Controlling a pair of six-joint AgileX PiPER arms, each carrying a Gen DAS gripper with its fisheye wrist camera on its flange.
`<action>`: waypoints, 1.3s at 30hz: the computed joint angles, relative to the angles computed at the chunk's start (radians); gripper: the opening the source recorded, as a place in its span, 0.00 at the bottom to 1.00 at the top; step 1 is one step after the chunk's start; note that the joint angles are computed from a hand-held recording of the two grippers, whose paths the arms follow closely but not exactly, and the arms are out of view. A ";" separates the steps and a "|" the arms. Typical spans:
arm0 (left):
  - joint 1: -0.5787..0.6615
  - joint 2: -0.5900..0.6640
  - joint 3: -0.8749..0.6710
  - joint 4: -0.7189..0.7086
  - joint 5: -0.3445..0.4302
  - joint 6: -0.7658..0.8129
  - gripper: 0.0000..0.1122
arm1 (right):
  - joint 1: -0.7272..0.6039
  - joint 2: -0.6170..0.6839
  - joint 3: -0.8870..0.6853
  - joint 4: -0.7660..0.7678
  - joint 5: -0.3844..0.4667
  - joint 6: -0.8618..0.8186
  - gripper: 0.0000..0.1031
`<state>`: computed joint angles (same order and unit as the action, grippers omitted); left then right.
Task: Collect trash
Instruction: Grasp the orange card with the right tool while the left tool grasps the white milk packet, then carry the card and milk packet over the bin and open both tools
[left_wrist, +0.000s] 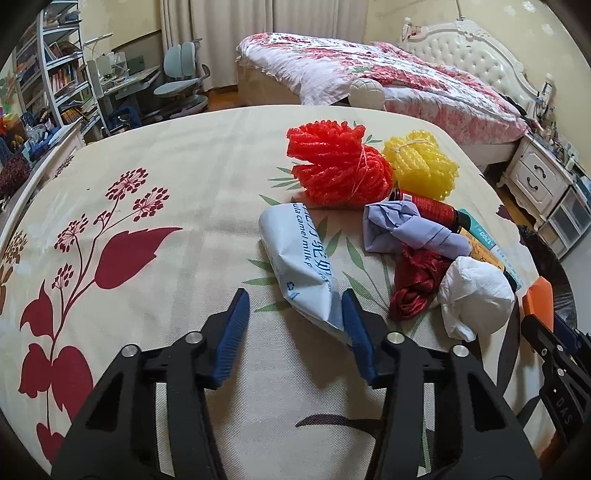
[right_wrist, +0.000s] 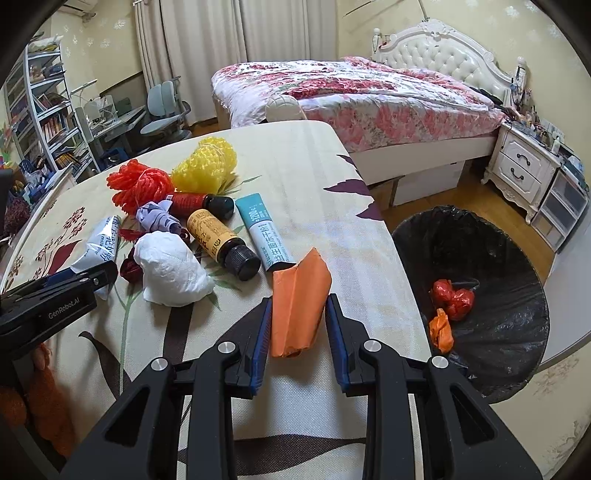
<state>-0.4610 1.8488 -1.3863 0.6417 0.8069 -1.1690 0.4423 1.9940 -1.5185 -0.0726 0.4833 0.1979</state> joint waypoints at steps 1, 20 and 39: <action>-0.001 -0.008 0.014 0.007 -0.012 -0.005 0.34 | -0.001 0.001 0.000 0.006 0.001 -0.005 0.29; -0.082 -0.127 0.110 0.111 -0.073 -0.098 0.17 | -0.040 -0.054 0.057 0.025 -0.033 -0.012 0.29; -0.230 0.249 -0.453 -0.018 -0.031 0.205 0.16 | -0.276 -0.032 0.009 -0.078 -0.054 0.072 0.29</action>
